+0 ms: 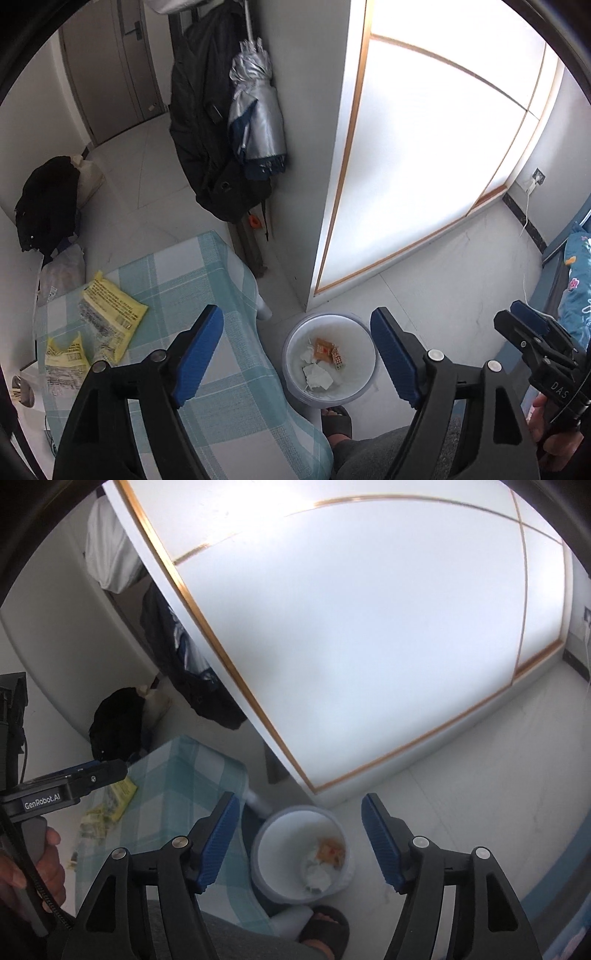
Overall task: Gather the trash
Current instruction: 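Raise both grippers from the bin back over the table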
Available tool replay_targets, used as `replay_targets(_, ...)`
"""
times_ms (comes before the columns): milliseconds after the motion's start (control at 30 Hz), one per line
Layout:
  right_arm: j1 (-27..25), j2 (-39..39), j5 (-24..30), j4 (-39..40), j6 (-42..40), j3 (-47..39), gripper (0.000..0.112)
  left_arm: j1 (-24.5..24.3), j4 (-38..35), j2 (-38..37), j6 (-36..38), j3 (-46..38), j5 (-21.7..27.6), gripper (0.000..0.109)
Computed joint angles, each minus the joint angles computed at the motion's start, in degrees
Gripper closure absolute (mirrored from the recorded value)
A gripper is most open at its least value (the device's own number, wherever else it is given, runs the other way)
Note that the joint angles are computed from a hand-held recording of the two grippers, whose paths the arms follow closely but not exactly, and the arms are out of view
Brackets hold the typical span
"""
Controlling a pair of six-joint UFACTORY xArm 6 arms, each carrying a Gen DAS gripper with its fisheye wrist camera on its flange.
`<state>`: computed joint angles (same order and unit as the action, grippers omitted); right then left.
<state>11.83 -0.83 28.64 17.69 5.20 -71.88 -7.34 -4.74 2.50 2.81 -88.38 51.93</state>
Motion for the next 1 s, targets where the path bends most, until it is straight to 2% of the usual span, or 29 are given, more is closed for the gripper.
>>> replay_targets(233, 3.4, -2.9, -4.0, -11.4, 8.2, -2.4, 0.031, 4.6, -0.6, -5.2, 0.1, 4.0, -4.4, 0.022)
replay_targets(467, 8.4, -2.4, -7.6, -15.9, 11.7, -5.9, 0.025, 11.2, -2.4, -9.9, 0.8, 8.3, -7.9, 0.022)
replay_targets(600, 11.7, -0.4, -8.7, -19.6, 13.8, -8.8, 0.021, 15.4, -3.5, -12.2, 0.7, 10.8, -10.6, 0.020)
replay_targets(767, 15.7, 4.3, -8.8, -19.6, 12.9, -14.3, 0.020, 20.3, -4.5, -14.1, 0.7, 13.7, -14.1, 0.015)
replay_targets(1000, 20.9, 11.3, -7.7, -20.3, 10.9, -22.0, 0.013, 26.4, -5.4, -12.3, 1.2, 14.1, -15.6, 0.013)
